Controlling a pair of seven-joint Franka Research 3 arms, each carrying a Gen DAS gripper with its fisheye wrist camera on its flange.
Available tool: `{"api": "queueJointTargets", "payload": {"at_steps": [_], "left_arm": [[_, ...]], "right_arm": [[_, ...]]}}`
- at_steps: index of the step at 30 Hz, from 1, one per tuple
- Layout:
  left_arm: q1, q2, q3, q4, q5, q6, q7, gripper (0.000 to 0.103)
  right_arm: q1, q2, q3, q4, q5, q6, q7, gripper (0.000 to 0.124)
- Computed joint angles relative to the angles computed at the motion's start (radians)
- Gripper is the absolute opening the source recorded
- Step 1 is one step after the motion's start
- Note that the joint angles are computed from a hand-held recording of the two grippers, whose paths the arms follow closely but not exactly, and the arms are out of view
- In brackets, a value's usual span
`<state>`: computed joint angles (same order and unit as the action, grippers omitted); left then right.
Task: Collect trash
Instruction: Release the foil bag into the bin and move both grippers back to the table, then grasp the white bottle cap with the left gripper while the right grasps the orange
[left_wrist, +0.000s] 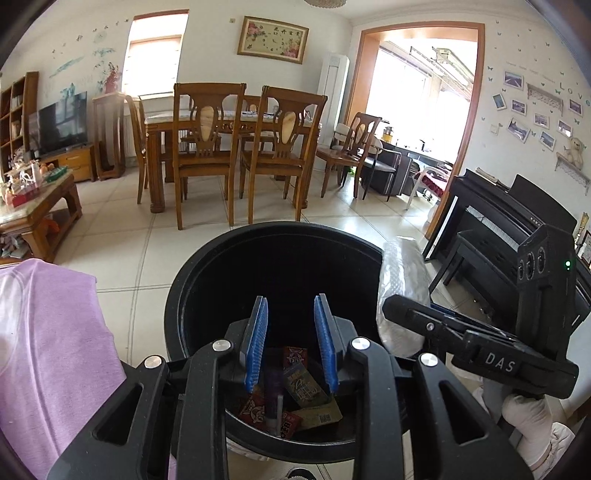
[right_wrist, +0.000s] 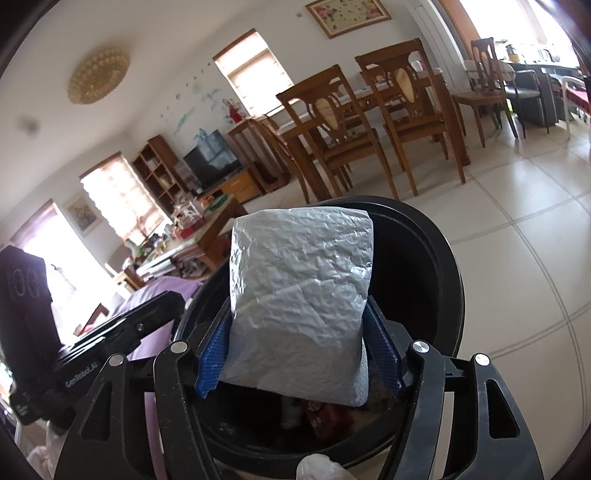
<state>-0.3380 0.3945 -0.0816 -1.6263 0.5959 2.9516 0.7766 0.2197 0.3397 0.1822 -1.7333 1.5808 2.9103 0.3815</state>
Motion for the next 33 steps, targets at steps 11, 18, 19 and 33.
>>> {"api": "queueJointTargets", "payload": {"at_steps": [11,18,19,33], "left_arm": [[-0.081,-0.118,0.113,-0.088,0.324,-0.015,-0.335,0.091],[-0.026,-0.246,0.093,-0.219,0.497,-0.031,-0.515,0.097],[-0.015,-0.262,0.087,-0.235,0.516,-0.032,-0.537,0.097],[0.242,-0.646,0.036,-0.667,0.593,-0.031,-0.72,0.097]], "right_arm": [[0.03,-0.028,0.002,-0.013,0.046,0.044,-0.044,0.085],[0.082,-0.037,0.018,0.003,-0.033,0.074,-0.002,0.085],[0.091,-0.035,0.023,0.008,-0.053,0.078,0.009,0.085],[0.241,0.076,0.096,0.157,-0.56,0.092,0.373,0.085]]}}
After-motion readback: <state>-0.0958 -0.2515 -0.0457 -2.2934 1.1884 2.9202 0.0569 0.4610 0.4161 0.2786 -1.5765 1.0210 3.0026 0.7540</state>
